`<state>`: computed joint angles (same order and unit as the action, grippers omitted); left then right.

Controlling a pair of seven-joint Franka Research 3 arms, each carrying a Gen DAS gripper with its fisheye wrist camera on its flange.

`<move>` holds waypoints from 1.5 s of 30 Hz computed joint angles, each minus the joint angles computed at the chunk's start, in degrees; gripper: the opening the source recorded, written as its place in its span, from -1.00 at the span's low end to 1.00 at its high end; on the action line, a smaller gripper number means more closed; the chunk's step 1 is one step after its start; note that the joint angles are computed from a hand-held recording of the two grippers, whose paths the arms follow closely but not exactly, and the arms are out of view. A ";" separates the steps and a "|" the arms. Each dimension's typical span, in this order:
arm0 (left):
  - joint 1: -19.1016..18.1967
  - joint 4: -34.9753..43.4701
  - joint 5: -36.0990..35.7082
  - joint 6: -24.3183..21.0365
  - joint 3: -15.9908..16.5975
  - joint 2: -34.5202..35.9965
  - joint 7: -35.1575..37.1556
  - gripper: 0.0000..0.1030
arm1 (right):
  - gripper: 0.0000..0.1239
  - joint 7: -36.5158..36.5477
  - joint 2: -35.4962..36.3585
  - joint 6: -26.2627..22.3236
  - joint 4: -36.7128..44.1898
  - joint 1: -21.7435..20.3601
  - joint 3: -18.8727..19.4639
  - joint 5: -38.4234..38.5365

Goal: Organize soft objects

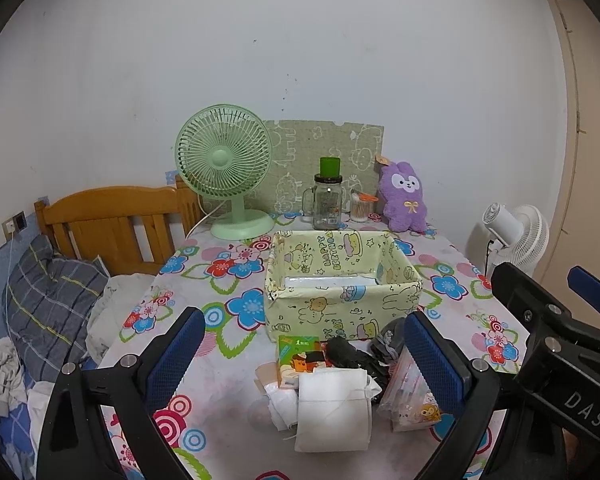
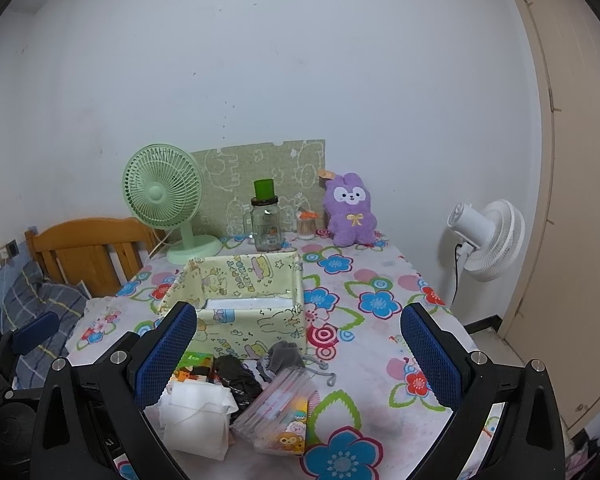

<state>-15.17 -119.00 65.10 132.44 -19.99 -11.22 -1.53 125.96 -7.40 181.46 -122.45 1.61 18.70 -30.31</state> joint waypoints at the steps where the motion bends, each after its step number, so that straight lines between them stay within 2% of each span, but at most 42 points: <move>1: -0.03 -0.06 -0.27 0.15 0.06 -0.08 -0.11 0.95 | 0.66 -1.14 -0.04 0.06 -0.23 1.14 -0.97 1.45; 4: -0.02 -0.48 -1.17 1.09 0.22 -0.37 -0.32 0.93 | 0.66 -3.47 -0.09 0.25 -0.56 2.58 -2.03 4.20; 7: -0.01 -0.45 -0.75 0.27 -0.21 -0.38 -0.80 0.90 | 0.66 -1.93 -0.24 0.25 -0.51 0.28 0.03 2.62; 15: -0.29 -0.10 0.10 -0.88 -0.55 -0.30 -0.47 0.88 | 0.66 -0.03 -0.74 0.26 -0.69 -2.28 2.11 0.84; 20: -0.40 -0.03 0.41 -0.95 -0.47 -0.26 -0.38 0.88 | 0.66 -0.71 -0.79 -0.01 -0.75 -1.28 1.25 1.63; 35: -0.64 0.64 1.70 -1.65 -0.58 0.44 -0.41 0.87 | 0.66 1.02 -0.71 -0.20 -0.57 -2.10 1.78 -0.14; 40: -0.93 0.92 2.22 -1.30 -0.32 0.86 0.24 0.87 | 0.66 5.17 0.01 -0.30 0.43 -4.26 3.39 -4.80; 45: -0.90 0.74 2.16 -0.07 0.14 1.18 0.24 0.86 | 0.66 5.95 0.81 -0.96 1.03 -1.33 0.61 -5.85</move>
<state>-16.07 -118.26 67.26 132.37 -19.85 -10.04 -1.29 131.91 -6.59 180.50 -121.43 0.27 19.31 -36.17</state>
